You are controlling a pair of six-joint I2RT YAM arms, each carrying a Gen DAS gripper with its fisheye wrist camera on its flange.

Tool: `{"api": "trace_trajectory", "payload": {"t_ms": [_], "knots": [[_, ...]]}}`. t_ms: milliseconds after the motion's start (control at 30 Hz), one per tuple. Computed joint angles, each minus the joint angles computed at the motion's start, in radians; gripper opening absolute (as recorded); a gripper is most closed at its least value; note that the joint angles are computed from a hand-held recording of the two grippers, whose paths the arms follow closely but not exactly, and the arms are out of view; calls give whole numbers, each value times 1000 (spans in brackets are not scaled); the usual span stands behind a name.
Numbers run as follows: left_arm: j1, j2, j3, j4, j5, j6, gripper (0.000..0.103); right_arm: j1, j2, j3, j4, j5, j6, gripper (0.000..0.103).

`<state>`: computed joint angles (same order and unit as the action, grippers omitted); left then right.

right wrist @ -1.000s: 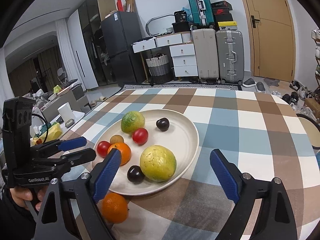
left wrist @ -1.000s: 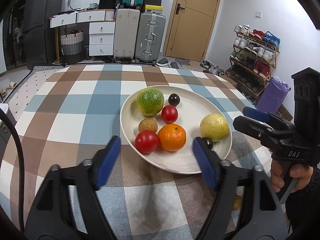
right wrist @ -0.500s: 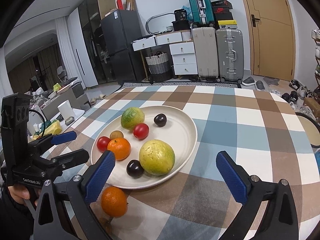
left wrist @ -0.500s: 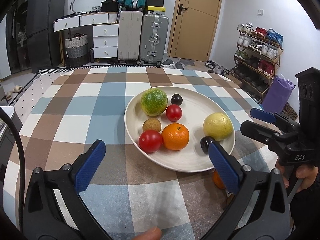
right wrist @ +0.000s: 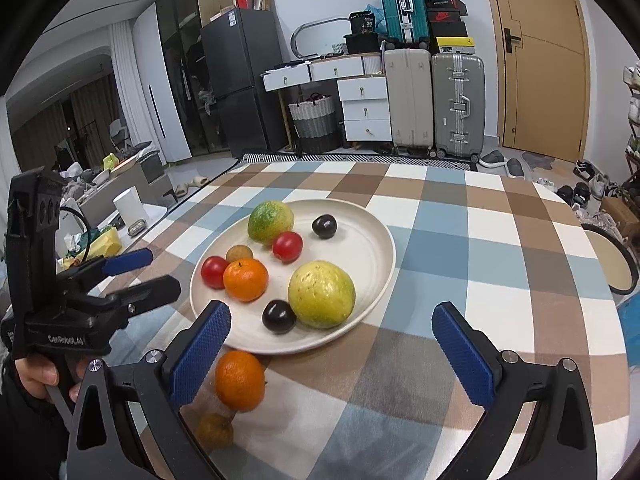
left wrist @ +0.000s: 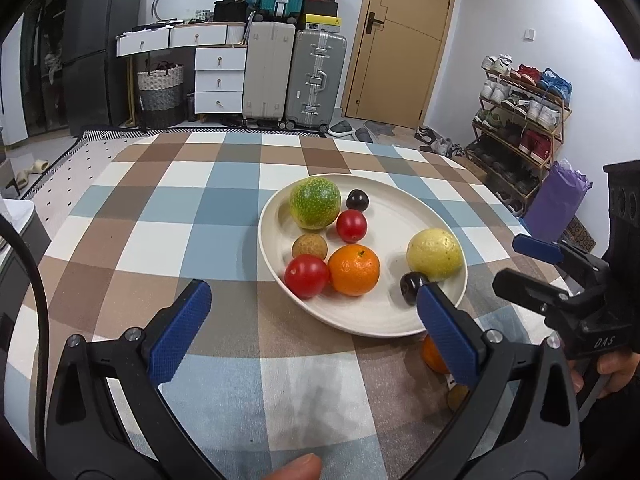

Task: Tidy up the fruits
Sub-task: 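Withdraw both tools toward the orange and small brown pear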

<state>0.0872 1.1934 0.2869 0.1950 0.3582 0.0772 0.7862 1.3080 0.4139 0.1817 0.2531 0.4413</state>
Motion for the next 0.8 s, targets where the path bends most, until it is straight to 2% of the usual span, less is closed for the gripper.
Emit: {"api": "trace_trajectory", "payload": {"t_ms": [267, 500, 700, 800], "knots": [[-5, -201, -49, -152, -33, 25, 103, 67, -18, -5, -97, 24, 62, 103], [2, -384, -101, -313, -9, 57, 103, 136, -10, 6, -154, 50, 113, 103], [30, -471, -123, -395, 23, 88, 103, 210, 11, 32, -225, 90, 146, 103], [20, -520, -137, -425, 3, 100, 103, 240, 21, 40, -245, 95, 162, 103]]}}
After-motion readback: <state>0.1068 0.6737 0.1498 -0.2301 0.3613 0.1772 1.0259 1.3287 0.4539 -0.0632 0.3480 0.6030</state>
